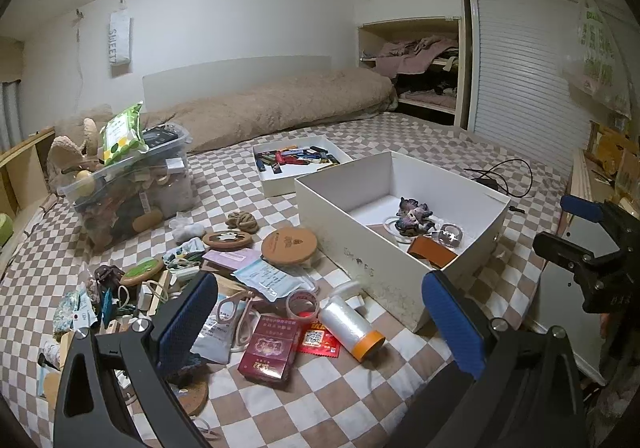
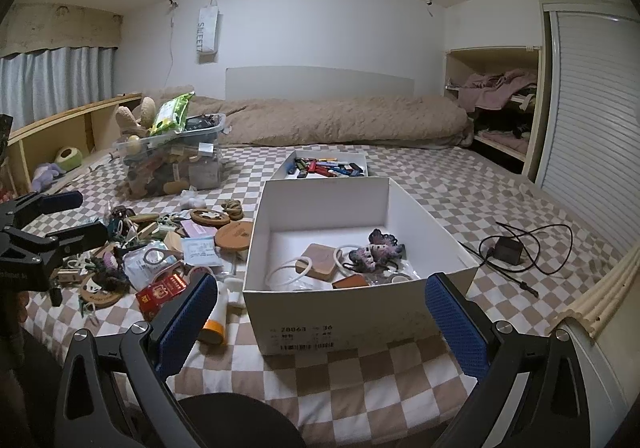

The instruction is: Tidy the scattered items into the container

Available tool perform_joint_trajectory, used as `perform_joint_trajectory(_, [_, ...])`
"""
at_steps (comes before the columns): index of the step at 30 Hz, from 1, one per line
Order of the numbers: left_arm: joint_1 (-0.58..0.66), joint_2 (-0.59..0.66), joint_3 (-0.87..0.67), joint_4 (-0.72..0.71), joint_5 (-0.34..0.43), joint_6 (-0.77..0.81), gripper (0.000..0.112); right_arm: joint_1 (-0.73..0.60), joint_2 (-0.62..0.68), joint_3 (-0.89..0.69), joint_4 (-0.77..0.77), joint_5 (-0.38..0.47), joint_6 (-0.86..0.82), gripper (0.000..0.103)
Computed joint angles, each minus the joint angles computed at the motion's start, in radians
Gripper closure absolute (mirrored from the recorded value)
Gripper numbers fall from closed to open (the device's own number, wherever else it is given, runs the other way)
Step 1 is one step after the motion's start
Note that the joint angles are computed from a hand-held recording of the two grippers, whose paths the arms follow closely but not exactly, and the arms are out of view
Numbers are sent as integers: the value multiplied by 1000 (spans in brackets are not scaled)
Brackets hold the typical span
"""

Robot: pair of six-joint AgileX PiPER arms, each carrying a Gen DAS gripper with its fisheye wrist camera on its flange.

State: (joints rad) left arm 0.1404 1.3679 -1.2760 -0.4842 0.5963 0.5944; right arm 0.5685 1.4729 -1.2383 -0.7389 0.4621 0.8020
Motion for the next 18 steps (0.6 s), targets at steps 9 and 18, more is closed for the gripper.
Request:
perform_joint_trajectory(9, [8, -2, 4, -16, 2, -2, 10, 0, 6, -6, 15, 1, -11, 0])
perform_joint_trajectory(18, [-3, -5, 20, 8, -11, -24, 10, -4, 12, -7, 21, -9, -17, 0])
